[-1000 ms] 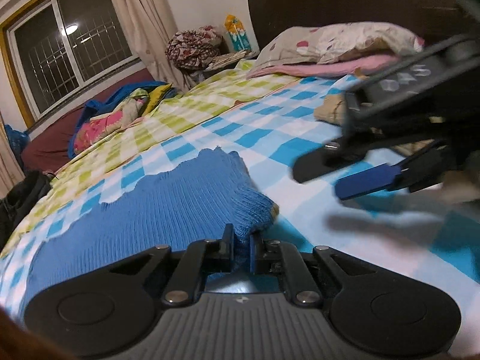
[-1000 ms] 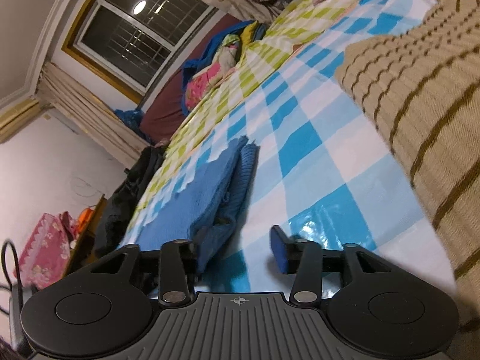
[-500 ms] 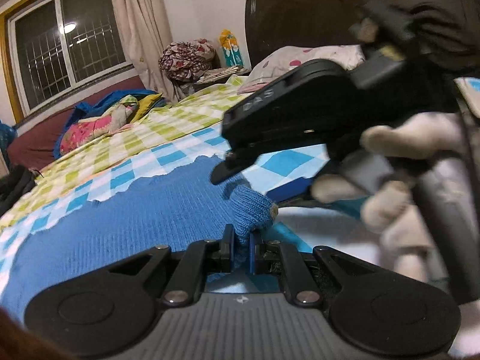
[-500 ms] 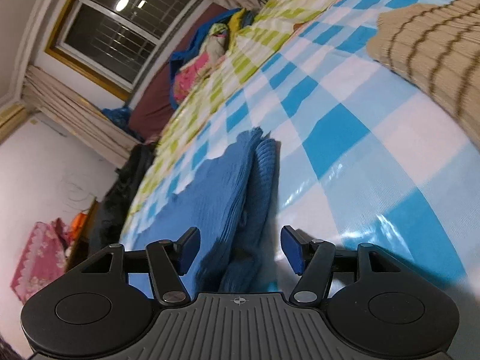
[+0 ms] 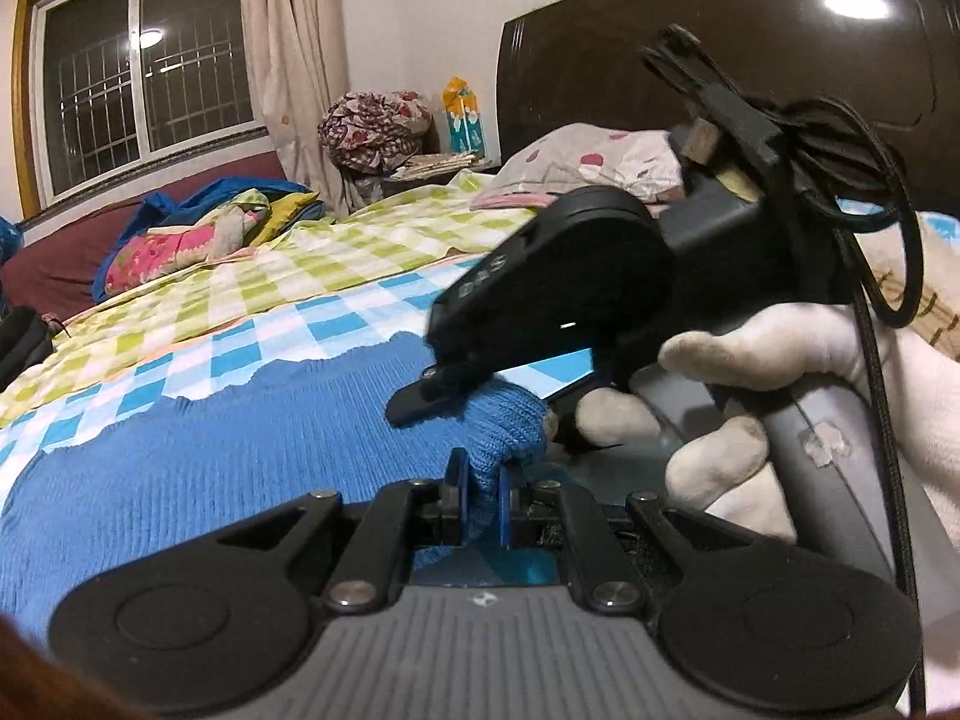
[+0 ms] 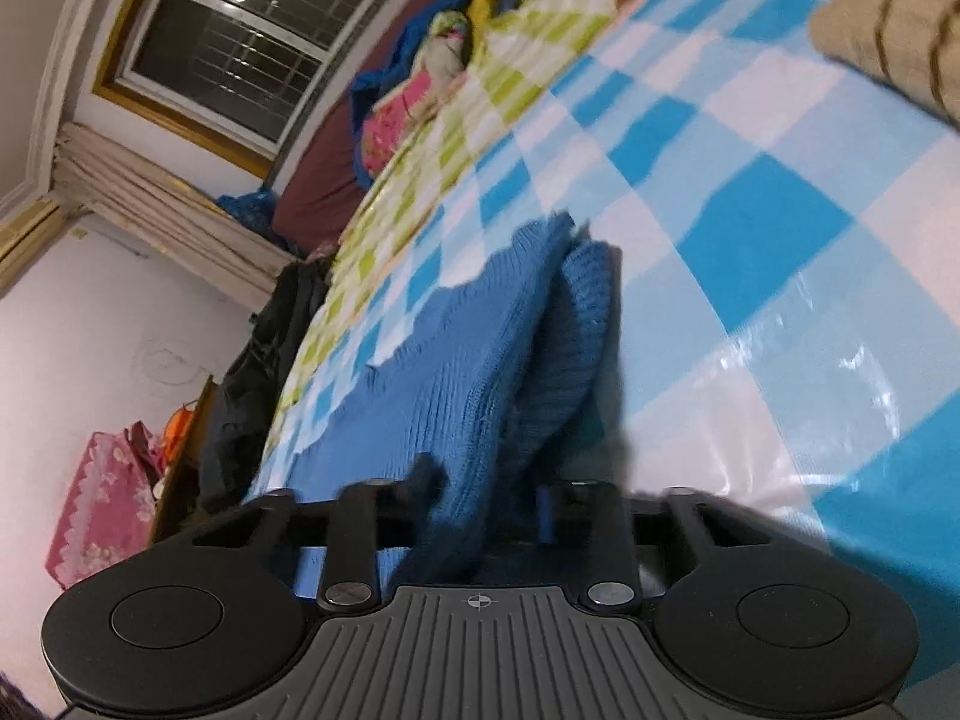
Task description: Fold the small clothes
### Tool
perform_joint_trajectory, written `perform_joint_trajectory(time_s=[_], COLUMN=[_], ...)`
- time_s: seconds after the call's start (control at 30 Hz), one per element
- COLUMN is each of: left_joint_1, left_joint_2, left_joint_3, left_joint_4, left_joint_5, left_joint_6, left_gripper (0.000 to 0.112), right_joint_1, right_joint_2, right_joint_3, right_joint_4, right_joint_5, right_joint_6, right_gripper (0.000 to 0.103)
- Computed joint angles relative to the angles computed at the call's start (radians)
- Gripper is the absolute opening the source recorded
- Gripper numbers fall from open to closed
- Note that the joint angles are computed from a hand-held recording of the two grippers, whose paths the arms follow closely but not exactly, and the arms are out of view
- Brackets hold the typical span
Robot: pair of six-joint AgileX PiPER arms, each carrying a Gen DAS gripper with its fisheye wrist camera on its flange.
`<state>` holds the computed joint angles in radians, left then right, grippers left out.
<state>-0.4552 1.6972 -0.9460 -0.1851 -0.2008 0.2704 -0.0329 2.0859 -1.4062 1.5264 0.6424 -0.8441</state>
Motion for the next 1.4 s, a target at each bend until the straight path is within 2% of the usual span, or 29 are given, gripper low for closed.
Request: perform_joint_trajectory(time_s=[0.13, 0.23, 0.4, 0.47, 0.53, 0.67, 0.77, 0.93, 1.2, 1.4], left_joint_1=[0.021, 0.045, 0.129, 0.162, 0.189, 0.258, 0.312, 0.416, 0.547, 0.699], left_joint_2=[-0.026, -0.055, -0.119, -0.135, -0.152, -0.187, -0.204, -0.207, -0.186, -0.126], left_joint_3=[0.014, 0.026, 0.053, 0.066, 0.087, 0.116, 0.132, 0.145, 0.174, 0.165], left_joint_4=[0.219, 0.371, 0.689, 0.772, 0.795, 0.881, 0.917, 1.024, 1.069, 1.172], left_joint_5=[-0.017, -0.042, -0.080, -0.098, -0.123, -0.166, -0.187, -0.231, -0.310, -0.386], left_joint_6=[-0.244, -0.426, -0.802, -0.896, -0.920, -1.024, -1.061, -1.166, -1.215, -1.334], left_gripper=[0.016, 0.016, 0.016, 0.016, 0.016, 0.016, 0.016, 0.016, 0.016, 0.016], right_joint_1=[-0.029, -0.025, 0.024, 0.053, 0.078, 0.148, 0.212, 0.294, 0.395, 0.491], right_joint_2=[-0.024, -0.060, -0.120, -0.135, -0.142, -0.163, -0.149, -0.103, -0.013, 0.118], right_joint_3=[0.046, 0.056, 0.036, 0.022, -0.001, -0.060, -0.132, -0.235, -0.407, -0.651], right_joint_4=[0.100, 0.123, 0.099, 0.063, 0.015, -0.139, -0.333, -0.560, -0.935, -1.259], right_joint_5=[0.058, 0.055, -0.013, -0.057, -0.086, -0.166, -0.213, -0.237, -0.215, -0.105], right_joint_6=[-0.033, -0.028, -0.002, 0.024, 0.067, 0.164, 0.321, 0.508, 0.801, 1.037], right_gripper=[0.021, 0.020, 0.020, 0.020, 0.020, 0.020, 0.020, 0.020, 0.020, 0.020])
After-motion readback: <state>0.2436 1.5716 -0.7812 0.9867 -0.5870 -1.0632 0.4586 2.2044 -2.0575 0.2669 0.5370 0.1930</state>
